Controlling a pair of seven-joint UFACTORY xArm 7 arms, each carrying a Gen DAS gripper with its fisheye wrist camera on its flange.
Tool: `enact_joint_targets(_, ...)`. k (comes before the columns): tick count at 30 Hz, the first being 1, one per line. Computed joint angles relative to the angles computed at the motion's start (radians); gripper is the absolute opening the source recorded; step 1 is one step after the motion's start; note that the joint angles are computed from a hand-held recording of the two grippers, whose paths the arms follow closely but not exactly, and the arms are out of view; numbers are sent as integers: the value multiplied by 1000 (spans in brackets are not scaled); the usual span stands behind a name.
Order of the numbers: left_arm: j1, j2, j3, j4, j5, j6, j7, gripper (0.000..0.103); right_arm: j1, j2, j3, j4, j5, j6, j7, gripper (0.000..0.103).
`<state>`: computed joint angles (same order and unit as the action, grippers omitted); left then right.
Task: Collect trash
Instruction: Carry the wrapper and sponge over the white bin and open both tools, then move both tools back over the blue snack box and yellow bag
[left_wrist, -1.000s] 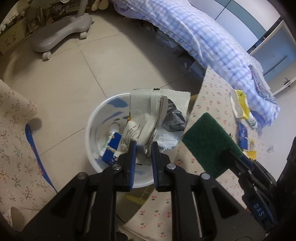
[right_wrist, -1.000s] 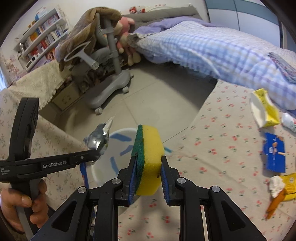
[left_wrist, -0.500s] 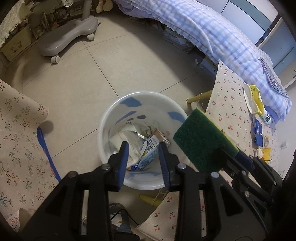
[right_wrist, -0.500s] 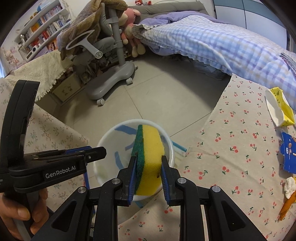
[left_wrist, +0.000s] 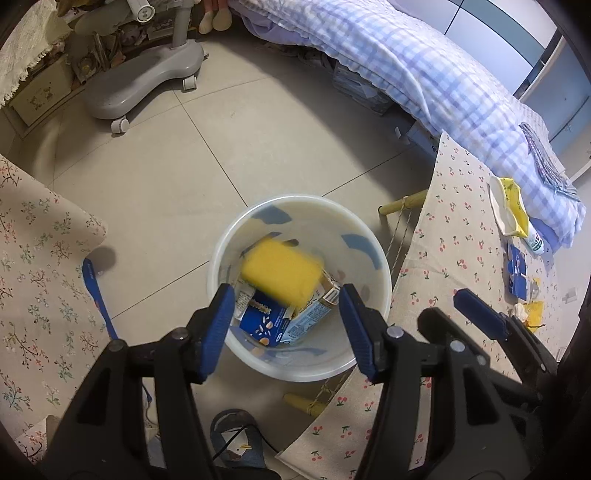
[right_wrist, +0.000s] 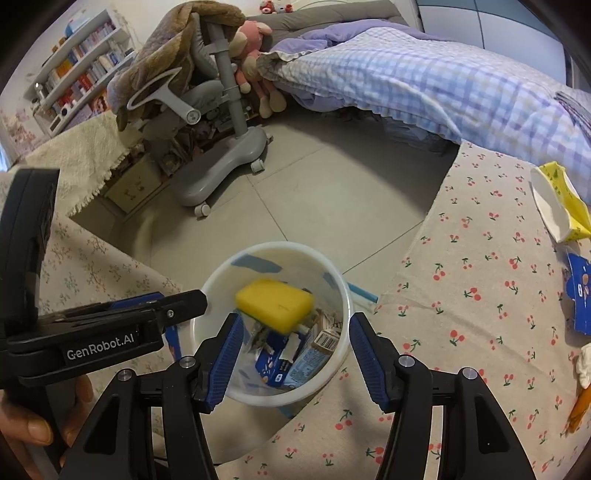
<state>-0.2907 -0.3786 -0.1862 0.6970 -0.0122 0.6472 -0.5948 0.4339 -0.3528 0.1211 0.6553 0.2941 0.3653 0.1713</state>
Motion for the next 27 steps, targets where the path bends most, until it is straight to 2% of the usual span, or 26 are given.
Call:
enact_joint_targets(10,-20,-6,-27,23,22,-5,-9,60,-26,-69,-26,-34,7,22,16,61)
enact_joint_targets(14,-24,-4,-62,42,73,-4,-35,60,-38,-109,-35,-50,3,45,22,61)
enact_joint_targets(18,-59,12,-65,65,58,-18,-24,60,-90,-179,-33,-75,-43,87,51,61)
enact_joint_targets(27,-147,110,-89,153,-8,-48,-17,60,-229,-383,-123,-150,-82,221,79,61)
